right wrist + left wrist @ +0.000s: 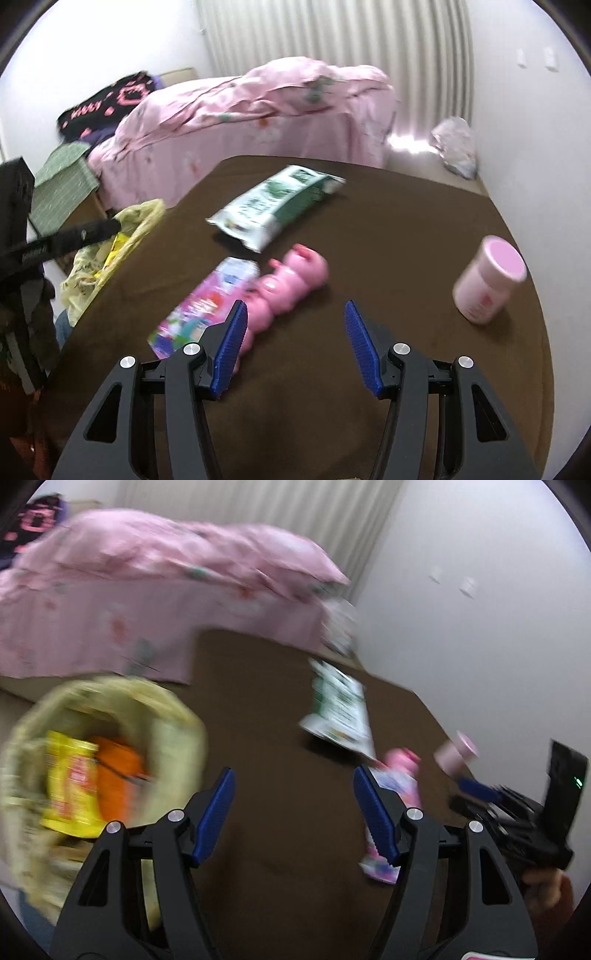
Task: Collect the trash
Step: 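Move both tools back over the table toward the remaining items, then grasp the SATINE milk carton with the right tool while the left tool grasps the pink tissue pack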
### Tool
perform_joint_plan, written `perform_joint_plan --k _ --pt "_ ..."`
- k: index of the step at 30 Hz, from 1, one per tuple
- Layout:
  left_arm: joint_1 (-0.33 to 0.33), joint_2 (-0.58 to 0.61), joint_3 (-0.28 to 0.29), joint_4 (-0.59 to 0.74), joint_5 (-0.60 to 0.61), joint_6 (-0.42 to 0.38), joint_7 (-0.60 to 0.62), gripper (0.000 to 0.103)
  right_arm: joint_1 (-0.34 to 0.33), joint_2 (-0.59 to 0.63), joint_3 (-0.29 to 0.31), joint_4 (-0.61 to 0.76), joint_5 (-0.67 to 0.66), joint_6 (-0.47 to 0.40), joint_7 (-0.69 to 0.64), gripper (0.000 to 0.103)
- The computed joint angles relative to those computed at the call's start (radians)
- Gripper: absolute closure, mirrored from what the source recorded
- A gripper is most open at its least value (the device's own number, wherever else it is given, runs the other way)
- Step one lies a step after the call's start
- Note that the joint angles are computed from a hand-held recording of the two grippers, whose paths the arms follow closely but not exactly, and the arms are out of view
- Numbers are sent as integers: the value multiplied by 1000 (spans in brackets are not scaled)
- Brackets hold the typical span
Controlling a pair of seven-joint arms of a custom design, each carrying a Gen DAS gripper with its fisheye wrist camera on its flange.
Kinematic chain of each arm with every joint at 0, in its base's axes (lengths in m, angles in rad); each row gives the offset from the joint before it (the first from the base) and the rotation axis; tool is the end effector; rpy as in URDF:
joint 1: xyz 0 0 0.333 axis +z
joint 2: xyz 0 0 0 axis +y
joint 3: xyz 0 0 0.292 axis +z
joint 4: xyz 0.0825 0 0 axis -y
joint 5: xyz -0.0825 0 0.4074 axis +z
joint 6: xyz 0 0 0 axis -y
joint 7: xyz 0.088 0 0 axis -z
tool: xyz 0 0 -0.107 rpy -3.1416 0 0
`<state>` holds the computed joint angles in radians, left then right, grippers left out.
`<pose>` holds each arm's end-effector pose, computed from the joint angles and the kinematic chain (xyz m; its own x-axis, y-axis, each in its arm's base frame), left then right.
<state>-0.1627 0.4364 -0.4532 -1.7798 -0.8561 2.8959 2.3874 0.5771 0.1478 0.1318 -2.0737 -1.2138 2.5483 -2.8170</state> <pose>0.6102 -0.3383 0.3579 -0.6095 -0.7233 0.3246 -0.6700 0.2512 -0.6985 0.4567 0.4064 0.3496 -0.1800 -0.9724 -0.1483 -0.6433 0.2304 -0.7301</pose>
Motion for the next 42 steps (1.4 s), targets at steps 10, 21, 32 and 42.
perform_joint_plan --k 10,21,32,42 --pt "-154 64 89 62 303 -183 -219 64 -38 -29 -13 -32 -214 60 247 45" --pt "-124 -42 140 -89 361 1 -330 92 -51 280 -82 377 41 173 -100 44" --pt "38 -114 20 -164 122 0 -151 74 -78 691 -70 1008 544 -238 -652 42" --pt "4 -128 47 -165 6 -20 -50 67 -92 647 -96 931 743 -149 -846 44"
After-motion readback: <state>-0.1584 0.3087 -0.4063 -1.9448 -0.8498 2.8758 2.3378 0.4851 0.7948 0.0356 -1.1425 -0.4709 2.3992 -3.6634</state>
